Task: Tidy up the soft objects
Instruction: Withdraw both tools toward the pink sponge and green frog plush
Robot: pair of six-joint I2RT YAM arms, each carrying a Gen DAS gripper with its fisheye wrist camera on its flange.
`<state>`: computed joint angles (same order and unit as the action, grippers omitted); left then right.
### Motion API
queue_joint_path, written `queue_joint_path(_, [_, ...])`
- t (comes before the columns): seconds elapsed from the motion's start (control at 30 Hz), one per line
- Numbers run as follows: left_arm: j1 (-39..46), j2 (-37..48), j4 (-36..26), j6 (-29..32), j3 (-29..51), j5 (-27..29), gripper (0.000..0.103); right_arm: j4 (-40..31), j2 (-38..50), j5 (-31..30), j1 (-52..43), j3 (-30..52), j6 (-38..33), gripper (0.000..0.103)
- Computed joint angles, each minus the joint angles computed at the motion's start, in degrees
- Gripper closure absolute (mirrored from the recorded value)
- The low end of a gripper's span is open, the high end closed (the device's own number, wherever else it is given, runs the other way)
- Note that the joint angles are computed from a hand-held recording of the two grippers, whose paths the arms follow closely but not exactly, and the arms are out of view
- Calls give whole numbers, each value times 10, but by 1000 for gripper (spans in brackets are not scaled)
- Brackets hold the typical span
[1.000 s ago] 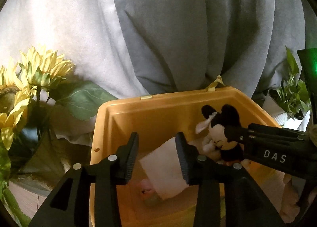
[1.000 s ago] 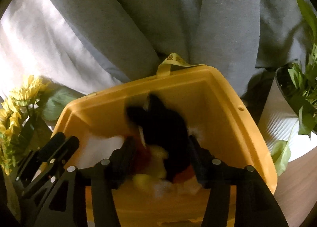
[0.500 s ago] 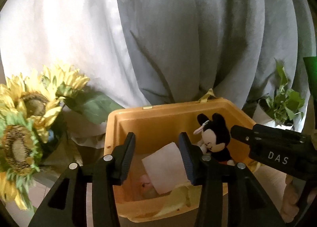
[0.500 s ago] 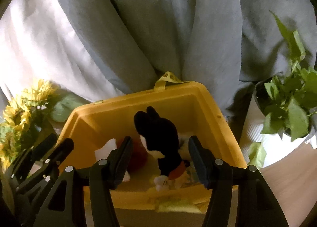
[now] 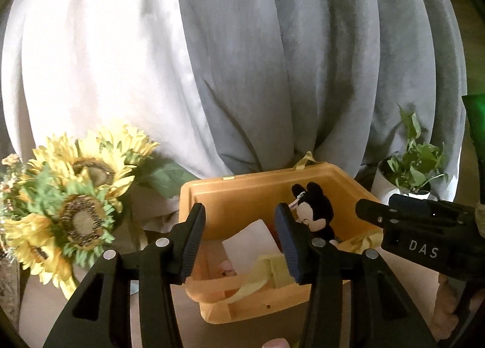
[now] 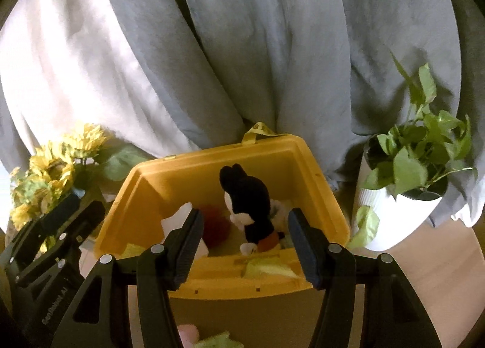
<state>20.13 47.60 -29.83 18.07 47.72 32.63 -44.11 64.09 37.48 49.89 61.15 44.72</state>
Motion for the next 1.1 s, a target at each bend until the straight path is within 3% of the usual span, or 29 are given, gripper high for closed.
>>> queue_joint_path(0.27, [79,-47,-84,48,4,64,55,-56,-16,44,69,12,41,44])
queue_joint_path(0.57, [187,-79,-191,148,6,139,55,-114,-20,73,146,15,101,44])
queue_joint_path(0.77, [274,-80,-281,250,8,189,55,-146,-12,84,191,18,134,44])
queue_joint_path(1.0, [375,-62,-404,411,8,235,55,-157,-14,76,222,2,164,43])
queue_joint_path(1.1, [421,-48,-456,493,4,250,55,-159,-14,68,232,-10,179,39])
